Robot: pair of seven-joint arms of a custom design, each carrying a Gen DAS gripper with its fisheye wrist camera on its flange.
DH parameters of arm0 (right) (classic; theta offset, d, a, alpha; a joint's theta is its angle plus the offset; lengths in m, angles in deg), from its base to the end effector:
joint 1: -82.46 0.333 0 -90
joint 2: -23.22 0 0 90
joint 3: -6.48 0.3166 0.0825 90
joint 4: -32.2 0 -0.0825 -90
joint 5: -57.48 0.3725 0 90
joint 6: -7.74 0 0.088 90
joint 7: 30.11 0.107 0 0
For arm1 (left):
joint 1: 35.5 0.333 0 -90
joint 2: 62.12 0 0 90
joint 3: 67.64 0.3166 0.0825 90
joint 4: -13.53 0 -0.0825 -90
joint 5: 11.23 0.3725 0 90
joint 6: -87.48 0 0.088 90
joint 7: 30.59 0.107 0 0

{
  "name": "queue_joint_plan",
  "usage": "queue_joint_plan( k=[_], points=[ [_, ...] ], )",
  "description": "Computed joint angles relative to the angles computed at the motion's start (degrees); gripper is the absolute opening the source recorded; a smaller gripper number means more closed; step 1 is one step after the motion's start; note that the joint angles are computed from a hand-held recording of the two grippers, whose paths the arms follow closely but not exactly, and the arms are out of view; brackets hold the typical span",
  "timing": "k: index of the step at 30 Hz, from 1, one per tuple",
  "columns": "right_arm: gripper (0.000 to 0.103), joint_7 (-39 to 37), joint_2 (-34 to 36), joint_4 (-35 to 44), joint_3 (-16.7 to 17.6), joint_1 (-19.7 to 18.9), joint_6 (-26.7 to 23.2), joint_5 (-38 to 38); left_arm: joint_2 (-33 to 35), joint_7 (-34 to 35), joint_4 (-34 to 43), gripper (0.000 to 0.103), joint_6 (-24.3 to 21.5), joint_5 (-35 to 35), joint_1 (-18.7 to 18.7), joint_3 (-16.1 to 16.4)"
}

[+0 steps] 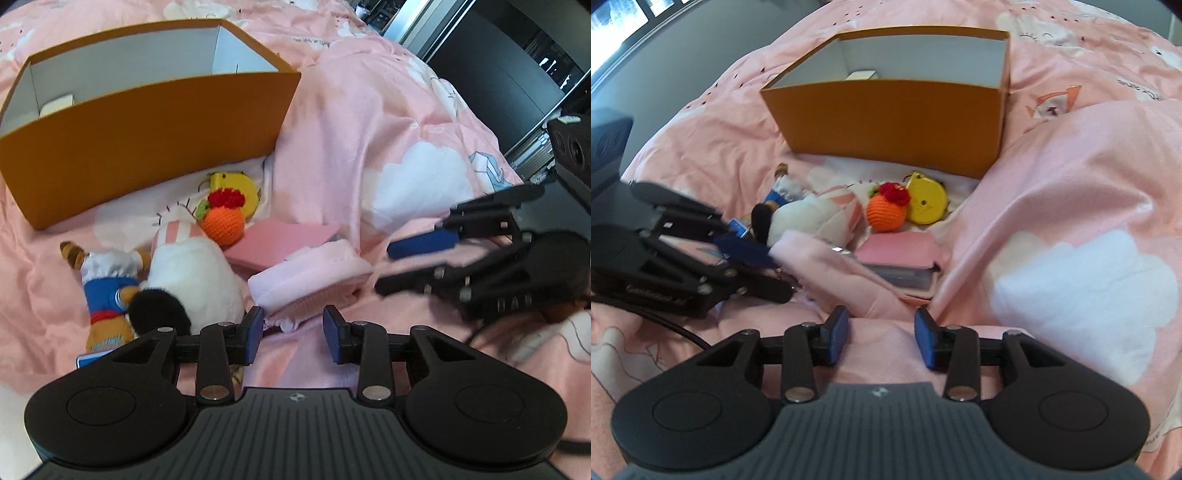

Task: Organize objects
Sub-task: 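Withdraw both tools from the box toward the remaining pile, then grasp the pink card holder with the left tool while the right tool grasps the pink pouch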

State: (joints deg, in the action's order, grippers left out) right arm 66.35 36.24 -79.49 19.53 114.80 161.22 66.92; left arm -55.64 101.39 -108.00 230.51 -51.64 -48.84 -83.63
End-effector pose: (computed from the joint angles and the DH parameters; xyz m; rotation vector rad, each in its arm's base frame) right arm 0.4540 0.4409 0.4300 -2.2693 1.2975 -0.0209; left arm 0.5034 -0.2751 0.3946 1.1934 -2.6342 0.8330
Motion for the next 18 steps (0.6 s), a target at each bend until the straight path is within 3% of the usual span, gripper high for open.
queue_joint_plan(
  k=[4,13,18],
  points=[
    [0.048,-1.38,1.95,1.32,0.52,0.14,0.41,0.83,-0.11,1.44,-0.54,0.039,2.1,-2.86,-0.16,-0.45],
    [0.053,3.86,6.97,5.03,-1.86,2.73,2.24,-6.1,1.38,2.82,0.32,0.039,4.06,-9.5,0.29,-0.8],
    [0.035,4.44,7.58,4.18,-0.41,1.01,6.12,-3.46,1.46,3.12,0.29,0.039,6.01,-10.72,0.47,-1.11]
  ],
)
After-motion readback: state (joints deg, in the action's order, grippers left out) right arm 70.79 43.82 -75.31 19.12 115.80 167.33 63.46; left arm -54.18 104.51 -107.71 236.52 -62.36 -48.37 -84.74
